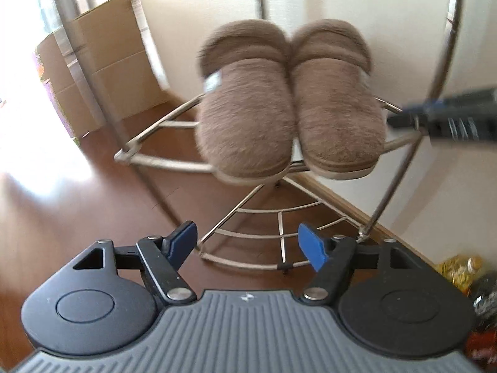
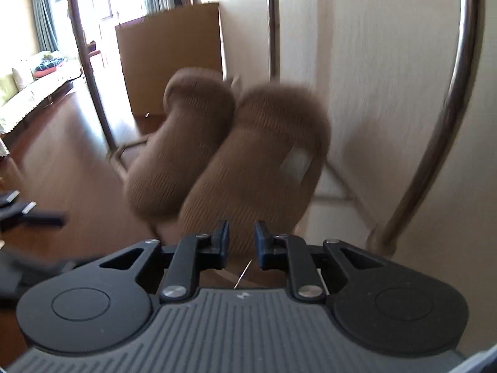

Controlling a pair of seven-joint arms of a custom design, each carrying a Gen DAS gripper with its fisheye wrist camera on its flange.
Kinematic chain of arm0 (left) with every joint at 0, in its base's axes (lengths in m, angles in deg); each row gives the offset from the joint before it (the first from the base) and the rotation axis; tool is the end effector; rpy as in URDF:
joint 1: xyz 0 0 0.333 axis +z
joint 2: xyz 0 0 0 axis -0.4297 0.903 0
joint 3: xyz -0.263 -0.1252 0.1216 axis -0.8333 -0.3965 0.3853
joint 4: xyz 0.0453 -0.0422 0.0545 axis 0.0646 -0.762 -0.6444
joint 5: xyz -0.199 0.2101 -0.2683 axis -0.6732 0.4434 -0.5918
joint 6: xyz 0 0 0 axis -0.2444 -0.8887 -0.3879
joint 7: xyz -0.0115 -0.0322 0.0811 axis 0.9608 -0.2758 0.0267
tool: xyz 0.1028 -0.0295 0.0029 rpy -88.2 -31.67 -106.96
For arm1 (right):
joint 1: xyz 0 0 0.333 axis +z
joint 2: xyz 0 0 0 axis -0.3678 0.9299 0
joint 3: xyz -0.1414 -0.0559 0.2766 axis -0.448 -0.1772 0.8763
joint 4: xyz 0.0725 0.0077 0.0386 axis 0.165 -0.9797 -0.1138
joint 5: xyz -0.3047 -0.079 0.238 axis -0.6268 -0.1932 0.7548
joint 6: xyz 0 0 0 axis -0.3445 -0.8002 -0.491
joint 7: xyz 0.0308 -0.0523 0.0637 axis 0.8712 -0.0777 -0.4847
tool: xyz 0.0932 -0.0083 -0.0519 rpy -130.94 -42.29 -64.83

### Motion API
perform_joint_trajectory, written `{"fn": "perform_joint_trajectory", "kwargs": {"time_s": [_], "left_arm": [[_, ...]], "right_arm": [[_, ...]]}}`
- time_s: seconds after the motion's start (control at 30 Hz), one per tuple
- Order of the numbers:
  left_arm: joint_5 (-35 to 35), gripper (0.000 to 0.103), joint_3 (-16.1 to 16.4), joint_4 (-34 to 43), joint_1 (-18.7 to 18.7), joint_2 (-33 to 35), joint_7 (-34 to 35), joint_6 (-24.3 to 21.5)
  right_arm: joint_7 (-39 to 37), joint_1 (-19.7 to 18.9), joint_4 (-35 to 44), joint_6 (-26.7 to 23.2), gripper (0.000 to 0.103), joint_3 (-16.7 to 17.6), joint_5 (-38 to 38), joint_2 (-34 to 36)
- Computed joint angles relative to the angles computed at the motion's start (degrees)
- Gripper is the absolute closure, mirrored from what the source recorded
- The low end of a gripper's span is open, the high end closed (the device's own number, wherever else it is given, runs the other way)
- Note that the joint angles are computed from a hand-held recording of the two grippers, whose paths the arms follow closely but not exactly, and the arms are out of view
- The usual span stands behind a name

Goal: Organize scattered shoes
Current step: 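Set the beige slippers on the rack's middle shelf and open the right gripper, then move the open right gripper to the black high-top sneakers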

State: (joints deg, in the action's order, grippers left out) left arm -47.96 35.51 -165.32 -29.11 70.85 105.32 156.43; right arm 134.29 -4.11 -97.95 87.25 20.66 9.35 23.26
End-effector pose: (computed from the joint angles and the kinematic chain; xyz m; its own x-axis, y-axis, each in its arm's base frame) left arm 0.5956 -0.1494 0.6968 -0.8202 -0.5633 -0.1003 -0.3965 0.6860 -0.6101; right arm 0.5101 0.2038 0.7707 -0.3414 -0.9376 -0.0665 -0.6571 0.2887 -0.6963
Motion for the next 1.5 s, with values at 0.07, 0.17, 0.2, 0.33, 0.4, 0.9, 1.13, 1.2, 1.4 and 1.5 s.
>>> {"fn": "perform_joint_trajectory", "kwargs": {"time_s": [0.07, 0.17, 0.2, 0.33, 0.4, 0.9, 1.13, 1.2, 1.4, 1.5], "left_arm": [[-0.95, 0.036, -0.36, 2.85, -0.08, 2.61, 2.94, -1.99], [-1.26, 0.036, -1.14, 9.14, -0.04, 7.72, 4.83, -6.68], [-1.21, 0.036, -1.37, 10.08, -0.04, 8.6, 4.97, -7.12], [-1.65, 0.037, -2.18, 12.35, 0.02, 10.93, 5.37, -7.49], [-2.03, 0.037, -2.54, 14.06, -0.01, 12.21, 4.52, -8.62], [-6.65, 0.037, -1.54, -3.24, 1.1, 0.87, 5.62, -2.32], [-3.02, 0.034, 4.76, -24.12, 4.47, -19.15, -2.73, -6.98], [0.47, 0.034, 6.37, -29.36, 6.16, -24.83, -5.04, -9.48], [9.99, 0.034, 11.3, -40.91, 12.47, -35.29, -4.21, -13.89], [12.21, 0.035, 13.39, -45.36, 15.05, -37.74, -0.82, -12.43]], "right_arm": [[1.88, 0.47, -1.91, -1.0, 0.09, 0.49, 1.04, 0.06], [4.52, 0.33, -2.97, -0.58, 0.09, -0.04, 1.4, 0.68], [5.05, 0.22, -3.36, 0.03, 0.09, -0.24, 1.59, 0.57], [6.65, 0.84, -4.23, -2.52, 0.091, 0.85, 0.65, -1.75], [7.7, 1.12, -3.87, -4.83, 0.091, 1.58, 0.27, -2.57], [6.19, 1.19, -6.32, -3.7, 0.087, 1.17, -0.08, -3.61], [-0.88, 2.75, -10.8, -6.24, 0.062, 2.11, 7.64, -9.55], [-1.97, 3.64, -12.47, -8.19, 0.057, 2.73, 10.73, -10.98], [0.51, 6.68, -16.03, -11.65, 0.043, 5.28, 17.36, -11.81], [2.98, 8.96, -17.71, -10.91, 0.043, 6.65, 20.02, -10.45]]}}
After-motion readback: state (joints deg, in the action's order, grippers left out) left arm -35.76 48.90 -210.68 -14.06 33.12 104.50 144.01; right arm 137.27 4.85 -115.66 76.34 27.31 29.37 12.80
